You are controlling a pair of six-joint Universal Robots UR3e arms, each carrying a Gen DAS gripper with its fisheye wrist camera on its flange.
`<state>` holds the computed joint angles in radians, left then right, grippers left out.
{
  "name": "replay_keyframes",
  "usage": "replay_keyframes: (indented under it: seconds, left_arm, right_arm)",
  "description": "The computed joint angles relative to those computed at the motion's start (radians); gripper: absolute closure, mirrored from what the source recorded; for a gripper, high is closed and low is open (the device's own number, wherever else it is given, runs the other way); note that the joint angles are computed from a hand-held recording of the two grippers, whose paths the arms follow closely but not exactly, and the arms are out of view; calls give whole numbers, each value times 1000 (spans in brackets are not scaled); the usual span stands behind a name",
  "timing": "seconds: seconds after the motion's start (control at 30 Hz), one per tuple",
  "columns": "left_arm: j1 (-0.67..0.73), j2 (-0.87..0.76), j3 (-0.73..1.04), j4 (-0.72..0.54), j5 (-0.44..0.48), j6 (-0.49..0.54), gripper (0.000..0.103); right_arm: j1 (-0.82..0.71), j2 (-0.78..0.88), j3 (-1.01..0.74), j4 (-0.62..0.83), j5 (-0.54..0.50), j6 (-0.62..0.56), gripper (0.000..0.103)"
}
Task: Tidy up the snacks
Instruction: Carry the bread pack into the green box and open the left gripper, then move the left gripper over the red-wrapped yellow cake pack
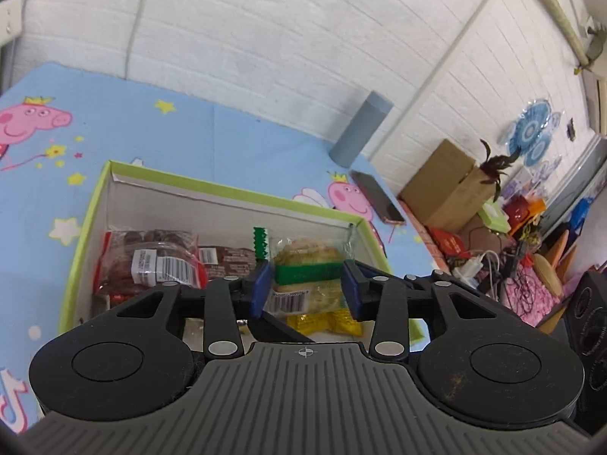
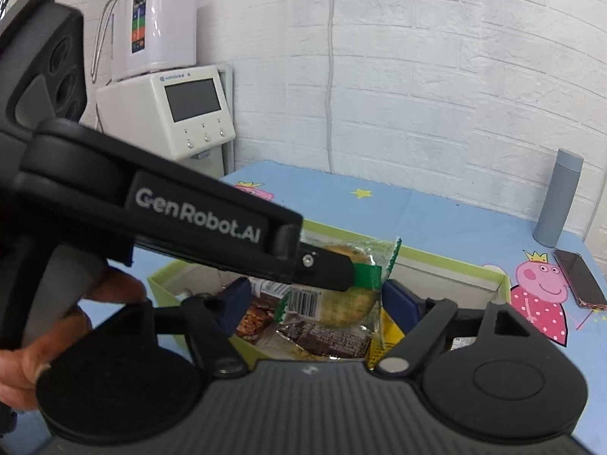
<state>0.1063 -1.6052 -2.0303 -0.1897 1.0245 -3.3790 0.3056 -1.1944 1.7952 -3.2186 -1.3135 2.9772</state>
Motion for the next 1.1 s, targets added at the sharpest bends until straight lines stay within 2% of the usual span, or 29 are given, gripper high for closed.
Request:
replay_keyframes:
  seconds: [0.03,0.17,0.3,0.4,0.53,0.63,0.7,0.77,0.8,0.87,1.0,1.1]
  left_arm:
    - [14,3,-11,15,-6,-2,76]
    - [76,119,-146,103,-31,7,51]
    - [133,292,-306,74,-80,52,49]
    - [127,367,-332,-36,-92,93,48]
    - [79,391,-373,-40,-37,119,44]
    - [39,302,-346,-30,0,119,46]
    - [16,223,-319,-23,21,119,56]
    - [-5,173,-307,-20,60,115,73]
    - [10,175,-324,-23,37,118,73]
    - [55,230,-381,-52,-34,143,78]
    - [64,360,-473,-124,-75,192,80]
    - [65,507,-562,-197,-95,197,80]
  right_arm:
    - [-4,14,-9,-8,-2,5,14]
    - [-46,-67,136,-127,54,31,10]
    - [-88,-215,406,-267,122,29,9]
    - [-85,-269,555,-321,158,51,9]
    - [-37,-246,640,-378,158,82,9]
    - [5,-180,603,-396,127,86,9]
    - [13,-133,552,-376,136,85,9]
    - [28,-101,498,-313,121,77,9]
    - [36,-97,489,-294,109,72,8]
    - [24,-115,516,-288,138,77,8]
    - [-5,-213,636,-296,205,86,8]
    - [3,-279,739,-328,201,89,8]
